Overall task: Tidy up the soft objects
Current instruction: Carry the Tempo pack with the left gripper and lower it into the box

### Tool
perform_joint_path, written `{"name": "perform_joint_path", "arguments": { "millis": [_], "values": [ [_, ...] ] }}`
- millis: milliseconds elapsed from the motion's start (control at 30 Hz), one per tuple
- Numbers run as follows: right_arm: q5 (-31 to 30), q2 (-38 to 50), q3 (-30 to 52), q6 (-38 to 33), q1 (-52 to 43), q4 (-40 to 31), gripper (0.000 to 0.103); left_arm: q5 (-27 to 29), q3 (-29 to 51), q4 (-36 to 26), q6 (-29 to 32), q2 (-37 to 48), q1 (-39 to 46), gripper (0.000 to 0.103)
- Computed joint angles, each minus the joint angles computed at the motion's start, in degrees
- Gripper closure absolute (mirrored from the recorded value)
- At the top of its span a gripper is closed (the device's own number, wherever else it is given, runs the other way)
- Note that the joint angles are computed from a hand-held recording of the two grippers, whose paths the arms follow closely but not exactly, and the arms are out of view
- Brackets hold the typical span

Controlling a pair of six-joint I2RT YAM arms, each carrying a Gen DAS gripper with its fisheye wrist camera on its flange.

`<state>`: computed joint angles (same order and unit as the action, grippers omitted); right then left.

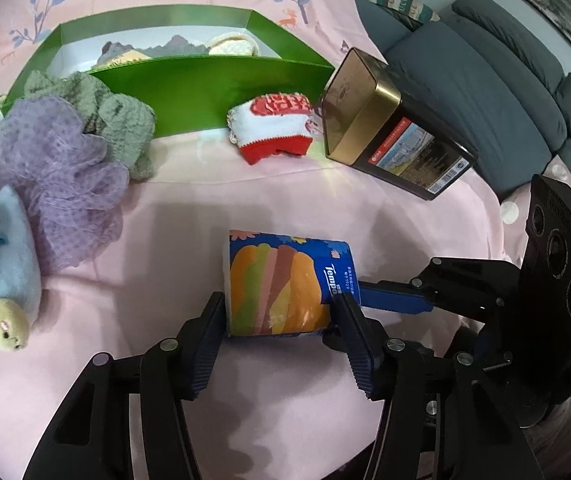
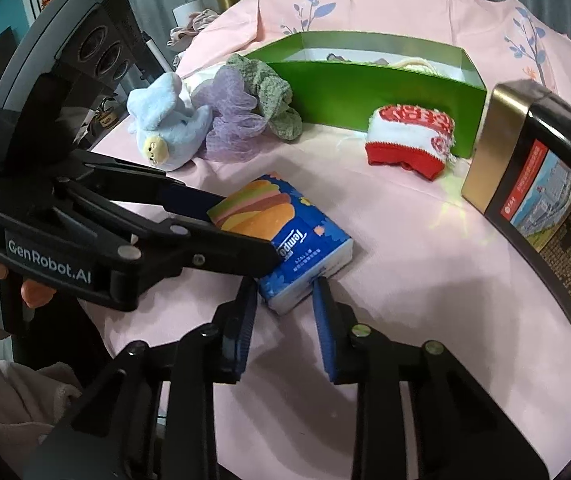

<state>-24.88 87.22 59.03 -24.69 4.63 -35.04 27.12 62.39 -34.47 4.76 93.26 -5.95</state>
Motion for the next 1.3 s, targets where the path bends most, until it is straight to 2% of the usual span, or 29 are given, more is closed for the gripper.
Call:
{"name": "perform_joint_path", "arguments": {
  "millis": [267, 667, 967, 1300],
  "values": [
    [-0.13, -1.45, 3.27, 1.33, 2.12, 0.87, 0.075, 0.07, 2.73, -2.23, 0.41, -3.59, 2.62, 0.047],
    [-0.71, 1.6, 14.61, 0.91, 5.12, 1.64, 0.075, -2.24, 14.63, -6.6, 1.85, -4.0, 5.48, 0.047],
    [-0.67, 7.66, 24.94, 1.99, 5.52, 3.07, 0.075, -5.17, 27.27, -8.89, 3.54, 1.58, 5.47, 0.047],
    [-0.24, 16.58, 34.71, 3.07, 5.35, 3.38, 0.075, -6.13, 40.68, -11.36, 3.55, 12.4, 5.56, 0.047]
  ]
}}
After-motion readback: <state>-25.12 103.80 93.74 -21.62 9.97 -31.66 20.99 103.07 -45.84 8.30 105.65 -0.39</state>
